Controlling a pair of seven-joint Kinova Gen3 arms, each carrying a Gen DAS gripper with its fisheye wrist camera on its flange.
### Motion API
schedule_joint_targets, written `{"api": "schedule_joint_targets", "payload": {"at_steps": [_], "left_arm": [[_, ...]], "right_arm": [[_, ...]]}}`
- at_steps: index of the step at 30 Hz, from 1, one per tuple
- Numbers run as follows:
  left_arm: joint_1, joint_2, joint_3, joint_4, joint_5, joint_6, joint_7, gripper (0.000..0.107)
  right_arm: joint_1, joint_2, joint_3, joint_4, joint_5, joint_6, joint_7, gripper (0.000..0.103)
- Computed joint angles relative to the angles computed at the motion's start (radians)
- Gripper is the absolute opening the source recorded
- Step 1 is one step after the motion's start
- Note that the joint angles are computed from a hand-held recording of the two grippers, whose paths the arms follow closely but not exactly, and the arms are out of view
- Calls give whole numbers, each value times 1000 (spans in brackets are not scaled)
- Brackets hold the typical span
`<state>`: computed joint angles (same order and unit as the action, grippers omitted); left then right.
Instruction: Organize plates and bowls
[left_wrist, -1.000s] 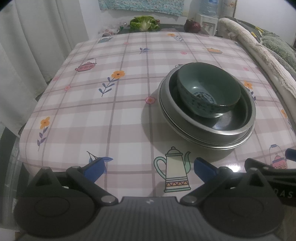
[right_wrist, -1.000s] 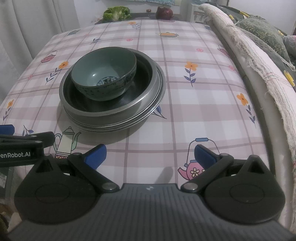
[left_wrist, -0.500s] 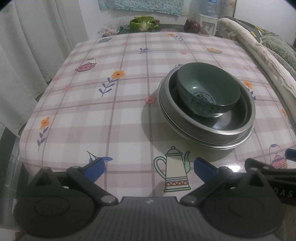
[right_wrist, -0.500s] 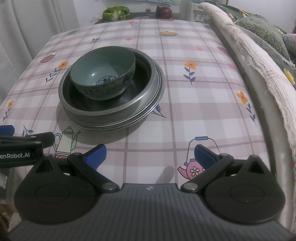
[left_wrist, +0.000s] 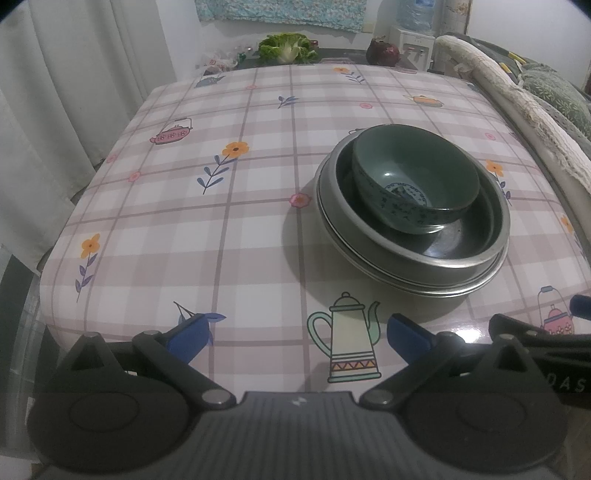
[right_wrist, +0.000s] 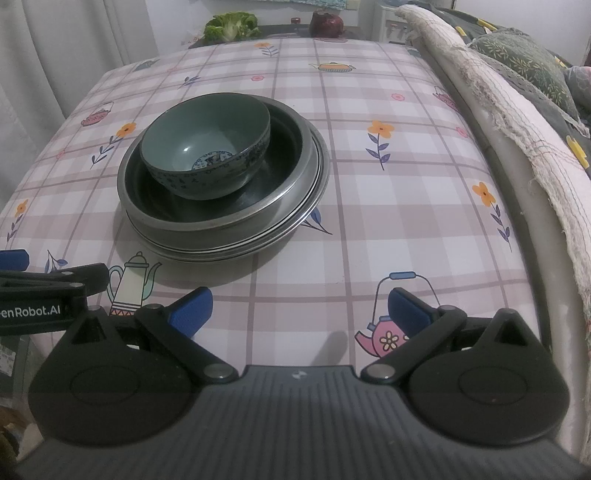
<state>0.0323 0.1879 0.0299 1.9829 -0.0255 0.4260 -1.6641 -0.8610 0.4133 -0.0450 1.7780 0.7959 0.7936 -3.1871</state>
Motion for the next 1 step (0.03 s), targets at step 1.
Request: {"api": "schedule_joint_targets", "payload": {"at_steps": [1], "left_arm": [[1, -1, -1, 0, -2, 0, 1, 103]], "right_arm": [[0, 0, 0, 0, 0, 0, 0, 102]]}}
